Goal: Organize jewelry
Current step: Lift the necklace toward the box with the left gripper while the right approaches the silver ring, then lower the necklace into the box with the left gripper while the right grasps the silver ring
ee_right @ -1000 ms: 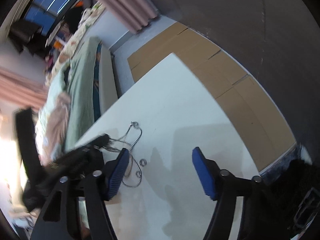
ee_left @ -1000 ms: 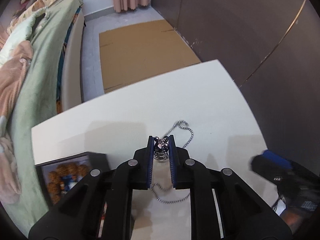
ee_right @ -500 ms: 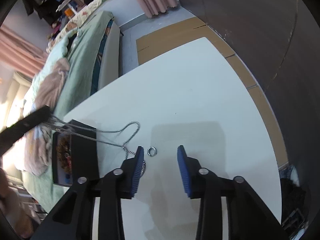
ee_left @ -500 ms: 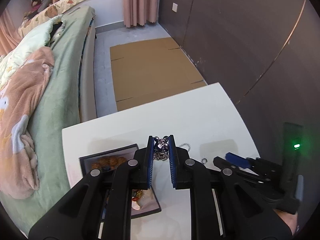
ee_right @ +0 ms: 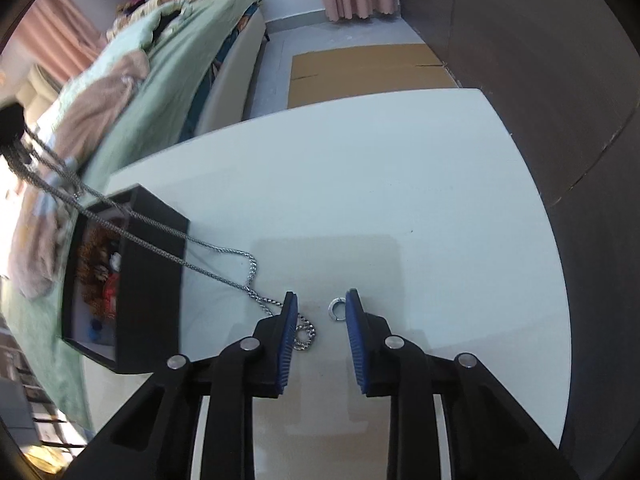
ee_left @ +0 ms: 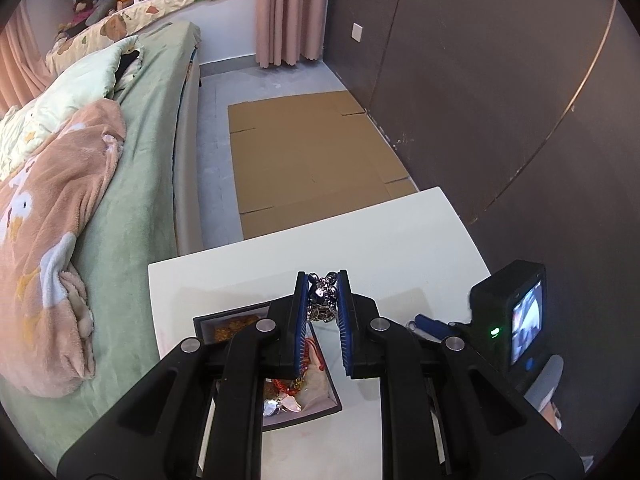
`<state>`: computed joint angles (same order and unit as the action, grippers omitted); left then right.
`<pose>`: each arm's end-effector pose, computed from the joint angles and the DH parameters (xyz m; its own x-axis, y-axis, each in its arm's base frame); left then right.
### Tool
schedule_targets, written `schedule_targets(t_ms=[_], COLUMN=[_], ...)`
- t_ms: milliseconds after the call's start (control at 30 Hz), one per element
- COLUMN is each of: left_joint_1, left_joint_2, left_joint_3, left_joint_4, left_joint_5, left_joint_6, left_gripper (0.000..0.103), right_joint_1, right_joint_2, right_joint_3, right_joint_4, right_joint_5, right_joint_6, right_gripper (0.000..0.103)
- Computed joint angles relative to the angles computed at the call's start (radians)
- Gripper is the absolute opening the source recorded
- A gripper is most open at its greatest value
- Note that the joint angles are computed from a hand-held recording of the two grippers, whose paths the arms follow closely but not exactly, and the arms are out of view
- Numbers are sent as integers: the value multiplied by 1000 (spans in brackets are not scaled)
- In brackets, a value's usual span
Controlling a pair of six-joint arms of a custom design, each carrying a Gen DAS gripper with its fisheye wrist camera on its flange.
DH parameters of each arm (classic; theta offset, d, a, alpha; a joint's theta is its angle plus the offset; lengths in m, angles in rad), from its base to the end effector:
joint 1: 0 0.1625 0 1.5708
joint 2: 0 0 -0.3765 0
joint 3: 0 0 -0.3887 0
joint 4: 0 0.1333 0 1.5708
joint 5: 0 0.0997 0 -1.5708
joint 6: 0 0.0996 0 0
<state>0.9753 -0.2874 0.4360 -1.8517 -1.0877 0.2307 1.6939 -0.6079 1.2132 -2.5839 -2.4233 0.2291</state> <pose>-0.3315 -0.8093 0.1374 -0.6200 0.6218 -0.4784 0.7168 0.6969 -0.0231 0.1495 -0.7334 0.1357 -0.6974 0.4168 0.5831 0.0469 0.8383 -0.5432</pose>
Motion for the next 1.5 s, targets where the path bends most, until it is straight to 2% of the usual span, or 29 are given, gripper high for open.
schedule_targets(t_ms=[100,167,333,500,1000,1500], left_joint_1=[-1,-2,-9,-25,-93,-122], left_joint_2=[-7,-14,-45,-88,-254,-286], left_joint_3=[8,17,52,91,227,214], left_joint_4=[-6,-11,-33,-76,-251,-316], left_joint_5=[-2,-1,-8,-4,31,47], left_joint_6=[4,4,4,20,105,137], left_gripper=[15,15,15,15,15,15], right_joint_1=[8,6,-8,-2,65,71], right_joint_2=[17,11,-64,-116,-184,-167], right_joint_3=[-13,-2,96,165,275,258], right_joint_4=[3,-11,-115,-199,-433,-419], right_joint_5=[-44,-37,91,159,237,239], right_joint_6=[-19,-31,-17,-20,-116,-129], right_gripper=[14,13,12,12,13,13])
